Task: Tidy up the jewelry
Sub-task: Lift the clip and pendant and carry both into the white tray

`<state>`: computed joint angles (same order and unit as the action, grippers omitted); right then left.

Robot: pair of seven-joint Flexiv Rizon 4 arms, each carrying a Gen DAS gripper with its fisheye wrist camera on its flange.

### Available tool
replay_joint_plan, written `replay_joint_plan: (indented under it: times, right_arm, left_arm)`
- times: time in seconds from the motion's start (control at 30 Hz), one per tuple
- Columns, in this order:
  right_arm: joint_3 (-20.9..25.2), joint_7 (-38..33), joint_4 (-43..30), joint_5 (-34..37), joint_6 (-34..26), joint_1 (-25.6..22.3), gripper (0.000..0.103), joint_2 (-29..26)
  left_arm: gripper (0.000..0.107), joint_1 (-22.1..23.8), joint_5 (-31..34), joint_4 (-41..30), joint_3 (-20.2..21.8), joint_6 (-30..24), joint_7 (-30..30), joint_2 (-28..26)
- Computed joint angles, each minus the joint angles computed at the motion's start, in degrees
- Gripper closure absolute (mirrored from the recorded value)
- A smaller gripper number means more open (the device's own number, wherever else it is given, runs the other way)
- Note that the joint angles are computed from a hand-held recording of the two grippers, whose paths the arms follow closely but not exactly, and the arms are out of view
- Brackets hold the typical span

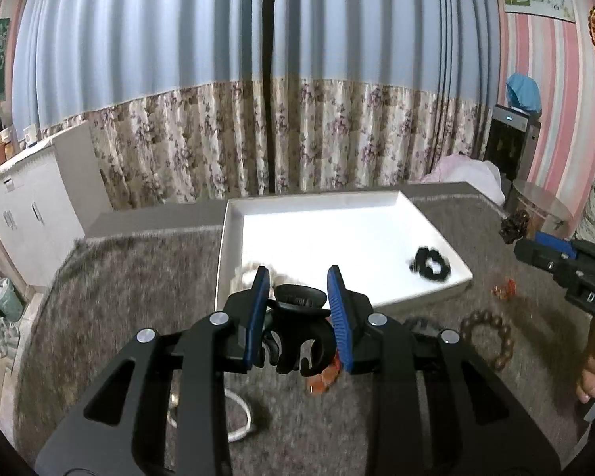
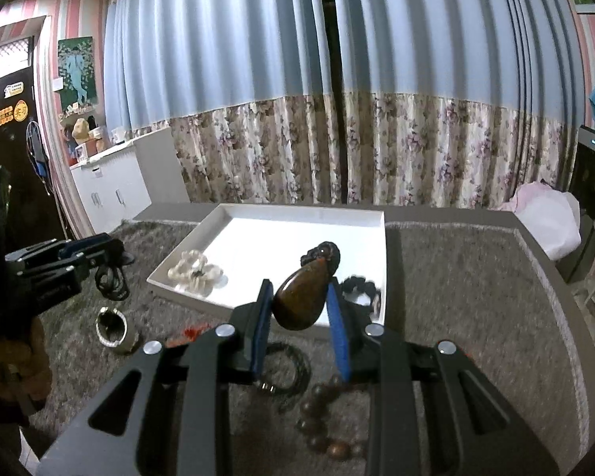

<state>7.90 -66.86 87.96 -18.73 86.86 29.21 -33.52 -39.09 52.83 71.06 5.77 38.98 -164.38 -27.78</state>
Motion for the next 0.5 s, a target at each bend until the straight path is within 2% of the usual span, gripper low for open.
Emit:
replay_joint_plan:
  times: [0.2, 0.5]
  right_arm:
    - [3.0, -2.2, -6.8, 1.0, -2.6, -1.6, 0.076, -3.9]
    - [4.1, -5.8, -19.4, 3.4, -9.7, -0.9, 0.076, -11.3]
  left_arm:
    - [0.078, 2.7, -2.4, -2.2, 0.1, 3.0, 1.4, -1.2]
    - [0.078, 4.7, -6.6, -7.8, 2.0, 3.6, 4.8, -5.9]
